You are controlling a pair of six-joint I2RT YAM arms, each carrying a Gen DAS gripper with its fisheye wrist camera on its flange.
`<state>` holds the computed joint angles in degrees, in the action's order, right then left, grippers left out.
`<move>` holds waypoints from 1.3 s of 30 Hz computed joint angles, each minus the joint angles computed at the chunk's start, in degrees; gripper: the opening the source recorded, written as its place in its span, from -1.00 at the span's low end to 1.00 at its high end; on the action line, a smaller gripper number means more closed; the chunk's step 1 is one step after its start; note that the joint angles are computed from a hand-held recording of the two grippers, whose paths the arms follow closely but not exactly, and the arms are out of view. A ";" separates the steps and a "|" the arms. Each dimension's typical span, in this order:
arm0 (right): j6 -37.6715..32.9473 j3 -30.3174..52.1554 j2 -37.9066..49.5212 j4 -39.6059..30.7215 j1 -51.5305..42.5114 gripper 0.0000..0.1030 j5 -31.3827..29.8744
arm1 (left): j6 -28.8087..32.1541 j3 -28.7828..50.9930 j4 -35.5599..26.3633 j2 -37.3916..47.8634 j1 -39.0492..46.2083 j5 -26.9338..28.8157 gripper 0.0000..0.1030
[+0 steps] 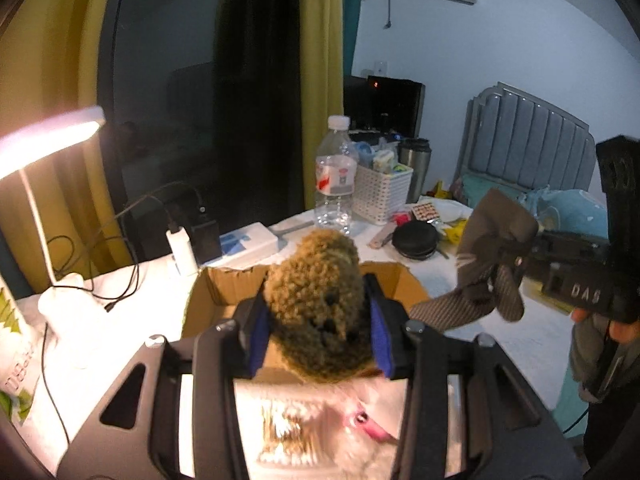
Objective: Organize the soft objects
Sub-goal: 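Carry sponge and glove into the cardboard box and open both tools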
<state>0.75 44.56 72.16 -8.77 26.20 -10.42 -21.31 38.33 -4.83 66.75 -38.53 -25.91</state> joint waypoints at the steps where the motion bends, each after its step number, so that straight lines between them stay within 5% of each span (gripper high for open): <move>1: 0.06 0.59 2.31 1.04 0.36 -0.54 -0.25 | 0.64 -0.06 1.59 1.50 1.55 1.43 -0.16; 11: -2.05 6.81 23.94 6.41 0.76 -0.54 -0.82 | 2.78 5.15 10.38 20.20 8.62 9.13 -0.13; 20: -8.14 8.16 29.16 6.43 -1.20 -0.56 1.11 | 2.04 14.92 1.85 33.07 9.30 12.66 -0.11; 23: -10.60 9.50 29.91 4.94 -3.05 -0.60 -1.82 | 1.88 15.56 0.34 34.02 8.99 16.68 -0.11; 28: -13.68 10.45 30.44 4.07 -3.08 -0.60 -2.50 | 1.11 15.14 -1.24 32.39 6.44 14.08 -0.08; 31: -13.72 11.04 30.44 3.44 -2.48 -0.31 -3.89 | 0.05 15.27 -2.41 31.69 6.18 12.01 0.00; 33: -12.82 10.85 29.73 3.55 -2.48 0.08 -6.01 | -0.26 14.60 -2.50 30.33 6.15 11.76 0.02; 35: -11.97 9.48 27.80 4.59 -2.31 0.18 -6.52 | -0.02 14.04 -2.69 28.81 5.82 10.61 0.19; 37: -11.27 8.21 25.87 5.22 -2.32 0.18 -6.40 | -0.06 12.46 -1.90 26.32 5.40 9.76 0.57; 39: -10.61 7.05 23.62 5.16 -2.54 0.18 -6.14 | -0.43 11.27 -1.74 24.05 5.06 9.00 0.58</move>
